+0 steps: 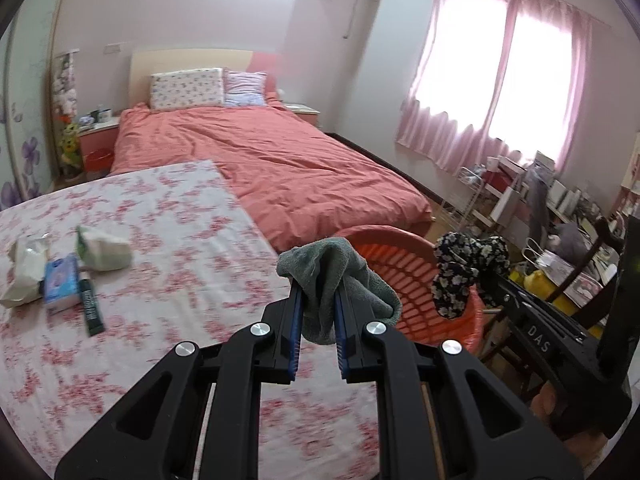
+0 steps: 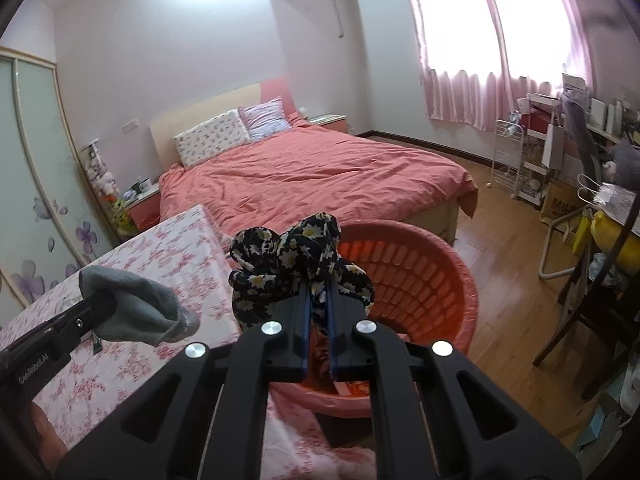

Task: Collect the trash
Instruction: 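Carry the cloth and floral scrunchie over the basket and open both tools, then move both tools back to the remaining items on the bed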

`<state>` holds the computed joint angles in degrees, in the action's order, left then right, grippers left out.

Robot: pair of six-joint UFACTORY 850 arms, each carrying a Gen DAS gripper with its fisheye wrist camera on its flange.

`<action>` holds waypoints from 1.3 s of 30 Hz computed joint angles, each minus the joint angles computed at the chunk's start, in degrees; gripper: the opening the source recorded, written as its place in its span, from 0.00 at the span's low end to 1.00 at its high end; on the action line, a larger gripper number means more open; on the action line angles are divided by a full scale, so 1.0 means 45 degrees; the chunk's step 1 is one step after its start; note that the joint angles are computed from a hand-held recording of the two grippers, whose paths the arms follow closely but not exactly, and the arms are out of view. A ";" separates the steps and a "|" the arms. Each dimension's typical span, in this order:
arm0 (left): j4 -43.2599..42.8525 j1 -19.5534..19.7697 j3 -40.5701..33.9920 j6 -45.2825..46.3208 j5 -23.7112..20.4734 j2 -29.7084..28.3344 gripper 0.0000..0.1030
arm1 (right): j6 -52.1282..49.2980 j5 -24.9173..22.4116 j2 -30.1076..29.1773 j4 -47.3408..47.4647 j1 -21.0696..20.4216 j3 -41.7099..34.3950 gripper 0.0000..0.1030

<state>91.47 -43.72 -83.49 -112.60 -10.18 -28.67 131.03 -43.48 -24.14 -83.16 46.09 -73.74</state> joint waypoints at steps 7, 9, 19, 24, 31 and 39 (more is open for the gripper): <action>-0.2014 -0.0245 -0.1052 0.2289 0.0368 -0.0803 0.14 | 0.0924 0.0017 0.0474 -0.0437 -0.0371 0.0800 0.08; -0.3031 -0.0273 -0.1364 0.3346 0.0445 -0.1050 0.14 | 0.1170 0.0092 0.0546 -0.0576 -0.0519 0.0945 0.07; -0.9657 -0.0418 -0.3059 1.0071 0.0428 -0.2332 0.14 | 0.1925 0.0539 0.0596 -0.1234 -0.1264 0.1144 0.08; -1.2776 -0.0430 -0.3874 1.3114 -0.0016 -0.2927 0.14 | 0.2445 0.1399 0.0494 -0.1816 -0.1786 0.1181 0.17; -1.4003 -0.0383 -0.4052 1.4147 -0.0570 -0.3165 0.41 | 0.2478 0.1964 0.0120 -0.1815 -0.1941 0.0990 0.38; -1.0441 -0.0312 -0.3030 1.0474 -0.1066 -0.2514 0.58 | 0.1470 0.1603 -0.0105 -0.0865 -0.1721 0.0714 0.52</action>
<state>44.49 -45.12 -97.12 -65.47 -14.98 -39.98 137.64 -36.26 -24.61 -87.05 38.34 -70.53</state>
